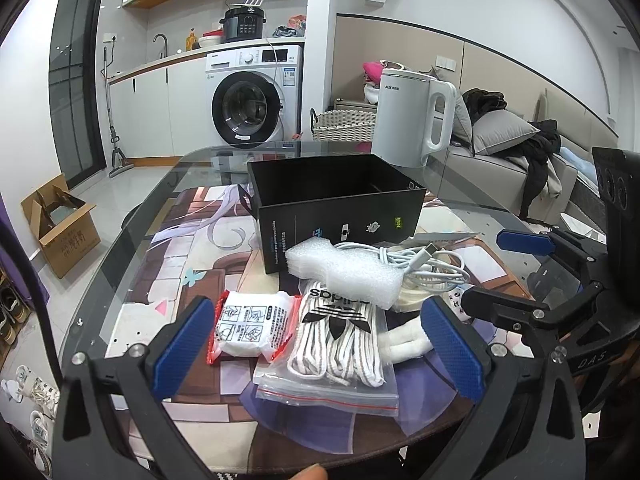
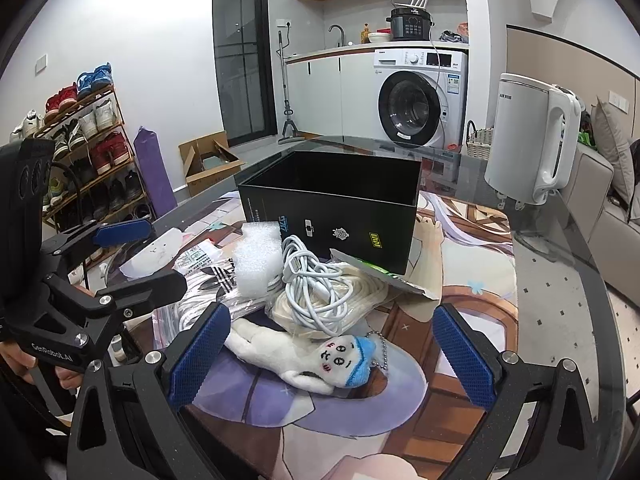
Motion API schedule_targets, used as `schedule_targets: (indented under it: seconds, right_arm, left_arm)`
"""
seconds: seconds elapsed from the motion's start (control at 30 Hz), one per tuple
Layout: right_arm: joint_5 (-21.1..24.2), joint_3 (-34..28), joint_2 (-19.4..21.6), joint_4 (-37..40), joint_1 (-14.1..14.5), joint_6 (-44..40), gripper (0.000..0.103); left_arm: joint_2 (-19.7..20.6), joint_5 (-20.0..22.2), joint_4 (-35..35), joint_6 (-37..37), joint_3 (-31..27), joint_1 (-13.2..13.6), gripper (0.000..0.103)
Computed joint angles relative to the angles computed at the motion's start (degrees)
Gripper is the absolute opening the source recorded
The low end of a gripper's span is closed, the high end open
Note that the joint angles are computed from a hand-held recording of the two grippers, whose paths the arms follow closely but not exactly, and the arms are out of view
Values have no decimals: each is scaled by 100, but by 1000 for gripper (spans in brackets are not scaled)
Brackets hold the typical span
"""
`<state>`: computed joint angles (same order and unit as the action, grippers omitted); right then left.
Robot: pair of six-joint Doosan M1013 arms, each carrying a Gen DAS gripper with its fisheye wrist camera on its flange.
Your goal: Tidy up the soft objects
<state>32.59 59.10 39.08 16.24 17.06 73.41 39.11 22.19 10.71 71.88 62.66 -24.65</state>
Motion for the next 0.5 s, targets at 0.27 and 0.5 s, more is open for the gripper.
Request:
schedule_targets:
  seconds: [0.27, 0.5]
  right_arm:
    - [32, -22, 9, -27, -2, 23, 103]
    - [92, -53, 25, -39, -6, 59, 103]
  left_arm:
    - [4, 6, -39, 23, 4, 8, 103]
    - [23, 49, -104, 70, -25, 26, 103]
